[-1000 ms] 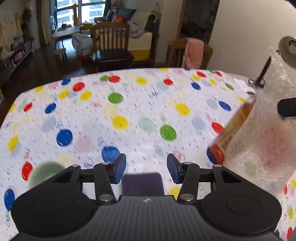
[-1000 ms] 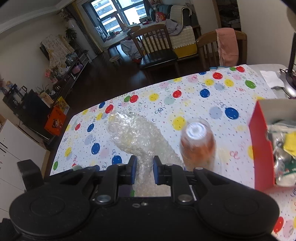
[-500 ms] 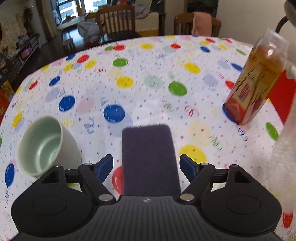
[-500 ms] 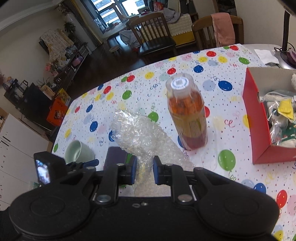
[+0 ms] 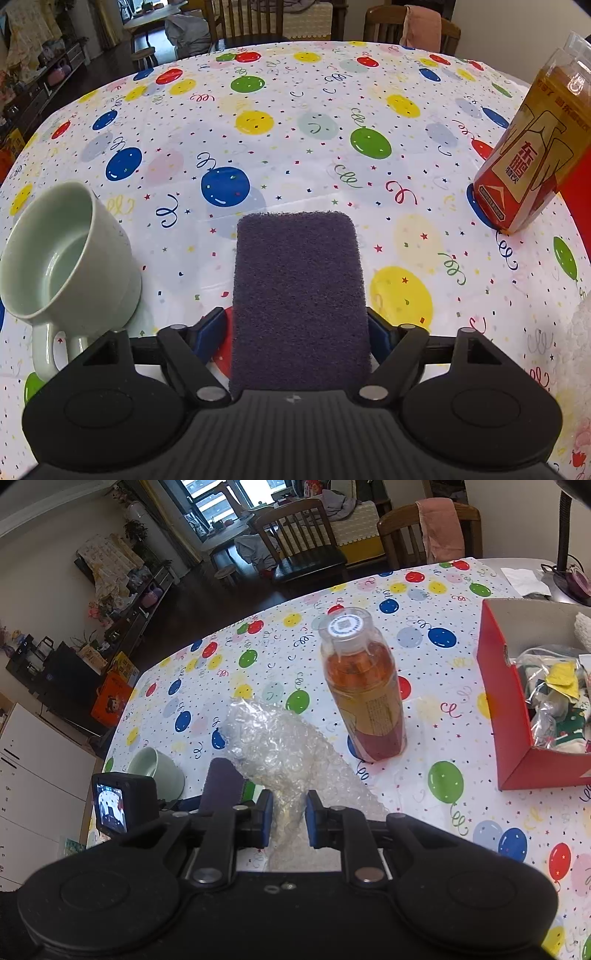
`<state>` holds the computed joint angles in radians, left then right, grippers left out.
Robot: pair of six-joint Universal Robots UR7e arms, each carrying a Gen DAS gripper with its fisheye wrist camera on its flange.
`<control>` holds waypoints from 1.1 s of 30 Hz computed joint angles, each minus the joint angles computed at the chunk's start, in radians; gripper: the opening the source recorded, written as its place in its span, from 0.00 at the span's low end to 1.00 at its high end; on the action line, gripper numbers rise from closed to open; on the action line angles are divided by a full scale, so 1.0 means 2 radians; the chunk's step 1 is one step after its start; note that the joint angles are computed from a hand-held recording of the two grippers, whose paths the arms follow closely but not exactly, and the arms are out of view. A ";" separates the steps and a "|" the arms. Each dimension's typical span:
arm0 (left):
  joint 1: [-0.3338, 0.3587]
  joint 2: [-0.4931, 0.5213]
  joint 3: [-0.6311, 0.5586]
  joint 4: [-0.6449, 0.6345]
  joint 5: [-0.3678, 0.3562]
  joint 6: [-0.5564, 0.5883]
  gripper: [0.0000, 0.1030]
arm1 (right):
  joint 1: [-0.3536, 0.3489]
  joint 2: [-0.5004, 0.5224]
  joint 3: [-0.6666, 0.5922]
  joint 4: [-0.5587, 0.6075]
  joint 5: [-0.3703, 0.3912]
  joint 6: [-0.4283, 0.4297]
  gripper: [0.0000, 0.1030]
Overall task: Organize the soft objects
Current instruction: 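Lift and carry the sponge and bubble wrap with both tools over the shoebox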
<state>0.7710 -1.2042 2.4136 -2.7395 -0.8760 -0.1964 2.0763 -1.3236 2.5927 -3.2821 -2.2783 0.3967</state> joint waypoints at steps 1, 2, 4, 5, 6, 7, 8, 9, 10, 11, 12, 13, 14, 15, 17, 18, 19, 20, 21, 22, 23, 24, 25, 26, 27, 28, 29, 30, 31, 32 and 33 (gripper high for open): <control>-0.001 0.000 0.000 -0.002 0.000 0.001 0.68 | 0.001 -0.003 0.001 0.002 -0.001 0.001 0.17; -0.002 -0.001 0.000 0.001 0.000 -0.001 0.68 | 0.001 -0.006 0.003 0.002 -0.002 0.001 0.17; -0.003 -0.004 0.000 0.000 -0.005 -0.002 0.67 | 0.001 -0.014 0.006 0.003 -0.002 0.001 0.17; -0.005 -0.007 0.002 -0.004 -0.005 0.000 0.67 | 0.001 -0.019 0.008 0.005 -0.003 0.000 0.17; -0.007 -0.009 0.003 -0.002 -0.004 -0.001 0.67 | 0.002 -0.025 0.010 0.008 -0.003 0.000 0.17; -0.010 -0.014 0.002 0.004 -0.006 -0.004 0.67 | 0.002 -0.032 0.012 0.013 -0.004 0.000 0.17; -0.014 -0.019 0.002 0.010 -0.009 -0.007 0.67 | 0.003 -0.040 0.013 0.018 -0.005 -0.001 0.17; -0.019 -0.025 0.002 0.016 -0.012 -0.009 0.67 | 0.004 -0.049 0.015 0.024 -0.007 -0.001 0.17; -0.027 -0.032 0.002 0.024 -0.014 -0.012 0.67 | 0.004 -0.060 0.017 0.031 -0.009 -0.002 0.17; -0.035 -0.039 0.001 0.033 -0.019 -0.014 0.67 | 0.005 -0.073 0.020 0.039 -0.011 -0.002 0.17; -0.044 -0.047 0.001 0.039 -0.024 -0.014 0.67 | 0.005 -0.088 0.022 0.048 -0.013 -0.004 0.17; -0.054 -0.054 0.001 0.044 -0.029 -0.012 0.67 | 0.005 -0.104 0.024 0.060 -0.016 -0.005 0.17; -0.065 -0.061 0.001 0.051 -0.034 -0.010 0.67 | 0.006 -0.121 0.025 0.072 -0.018 -0.006 0.17; -0.076 -0.068 0.000 0.058 -0.041 -0.010 0.67 | 0.006 -0.139 0.027 0.086 -0.021 -0.007 0.17; -0.094 -0.079 -0.006 0.073 -0.061 -0.012 0.67 | 0.006 -0.174 0.027 0.117 -0.029 -0.012 0.17; -0.103 -0.082 -0.009 0.080 -0.070 -0.016 0.68 | 0.006 -0.192 0.026 0.134 -0.034 -0.016 0.17; -0.111 -0.083 -0.014 0.087 -0.080 -0.018 0.68 | 0.005 -0.209 0.026 0.148 -0.039 -0.018 0.17; -0.119 -0.083 -0.019 0.090 -0.089 -0.019 0.68 | 0.004 -0.225 0.025 0.161 -0.043 -0.023 0.17; -0.127 -0.081 -0.023 0.091 -0.096 -0.020 0.68 | 0.002 -0.242 0.024 0.174 -0.048 -0.029 0.17; -0.136 -0.078 -0.027 0.088 -0.104 -0.020 0.68 | 0.001 -0.257 0.023 0.184 -0.053 -0.034 0.17; -0.144 -0.074 -0.032 0.083 -0.112 -0.018 0.68 | -0.001 -0.273 0.022 0.192 -0.057 -0.042 0.17; -0.152 -0.069 -0.036 0.077 -0.118 -0.016 0.68 | -0.004 -0.288 0.020 0.198 -0.061 -0.051 0.17; -0.161 -0.064 -0.040 0.071 -0.124 -0.015 0.68 | -0.007 -0.302 0.019 0.203 -0.064 -0.061 0.17; -0.168 -0.057 -0.045 0.063 -0.130 -0.012 0.68 | -0.009 -0.315 0.017 0.207 -0.067 -0.071 0.17; -0.174 -0.050 -0.051 0.056 -0.135 -0.010 0.68 | -0.012 -0.329 0.015 0.210 -0.069 -0.081 0.17; -0.179 -0.041 -0.058 0.049 -0.139 -0.007 0.68 | -0.016 -0.341 0.012 0.212 -0.071 -0.093 0.17; -0.184 -0.032 -0.064 0.042 -0.143 -0.005 0.68 | -0.018 -0.351 0.009 0.214 -0.073 -0.104 0.17; -0.189 -0.022 -0.072 0.035 -0.145 -0.003 0.68 | -0.022 -0.362 0.006 0.216 -0.074 -0.117 0.17; -0.193 -0.011 -0.078 0.028 -0.147 -0.002 0.68 | -0.027 -0.372 0.004 0.216 -0.073 -0.129 0.17; -0.196 0.000 -0.086 0.021 -0.149 -0.001 0.68 | -0.032 -0.380 0.001 0.214 -0.074 -0.141 0.17; -0.199 0.012 -0.094 0.015 -0.152 -0.002 0.68 | -0.037 -0.388 -0.002 0.212 -0.074 -0.154 0.17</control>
